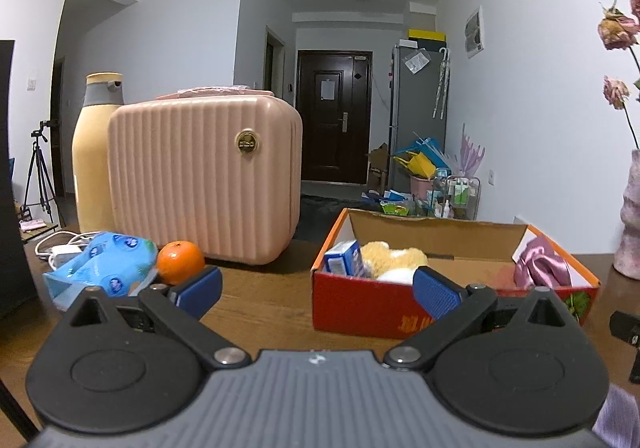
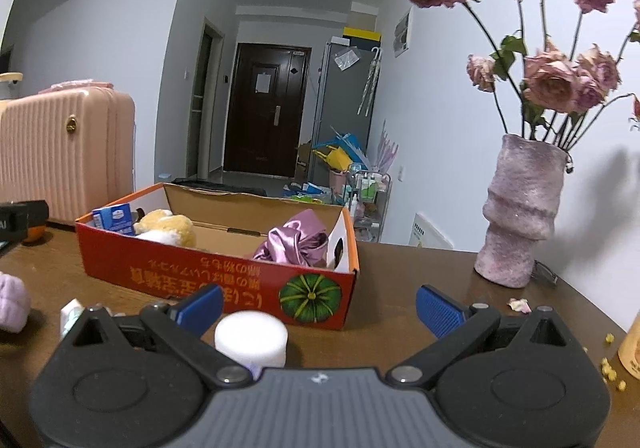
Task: Organize soft objects
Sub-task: 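Withdraw both grippers from the box back toward the remaining soft items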
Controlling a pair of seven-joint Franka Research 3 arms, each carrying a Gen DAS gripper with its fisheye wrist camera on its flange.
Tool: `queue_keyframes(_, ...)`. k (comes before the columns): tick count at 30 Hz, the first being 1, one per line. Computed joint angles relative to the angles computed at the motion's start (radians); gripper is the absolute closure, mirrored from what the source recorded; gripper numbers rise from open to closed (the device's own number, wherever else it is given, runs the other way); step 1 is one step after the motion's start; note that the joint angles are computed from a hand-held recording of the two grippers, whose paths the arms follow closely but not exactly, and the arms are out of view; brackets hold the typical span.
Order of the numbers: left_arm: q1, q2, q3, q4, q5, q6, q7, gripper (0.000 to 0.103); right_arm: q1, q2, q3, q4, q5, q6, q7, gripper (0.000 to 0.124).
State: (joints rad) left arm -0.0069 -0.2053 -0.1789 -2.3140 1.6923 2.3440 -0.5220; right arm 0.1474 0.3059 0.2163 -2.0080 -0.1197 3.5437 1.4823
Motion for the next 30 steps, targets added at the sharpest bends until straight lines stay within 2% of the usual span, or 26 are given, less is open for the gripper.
queue_keyframes(2, -0.004, -0.025, -0.004, -0.026, -0.005, -0.003, 0.007, 0.000, -0.031, -0.024, 0.020, -0.042, -0.032, 0.023, 0.033, 0.021)
queue_keyframes(8, -0.008, -0.095, -0.014, -0.095, -0.029, 0.007, 0.020, 0.000, -0.046, -0.096, -0.002, -0.150, -0.121, 0.069, 0.122, 0.021)
queue_keyframes(14, -0.011, -0.170, -0.028, -0.168, -0.055, 0.030, 0.043, 0.000, -0.042, -0.152, -0.042, -0.230, -0.213, 0.097, 0.215, 0.021)
queue_keyframes(23, -0.016, -0.285, -0.039, -0.270, -0.105, 0.106, 0.096, 0.000, -0.023, -0.231, -0.116, -0.342, -0.334, 0.164, 0.341, 0.021)
queue_keyframes(30, -0.013, -0.362, -0.047, -0.337, -0.151, 0.151, 0.132, 0.000, -0.008, -0.265, -0.160, -0.384, -0.436, 0.187, 0.426, 0.021)
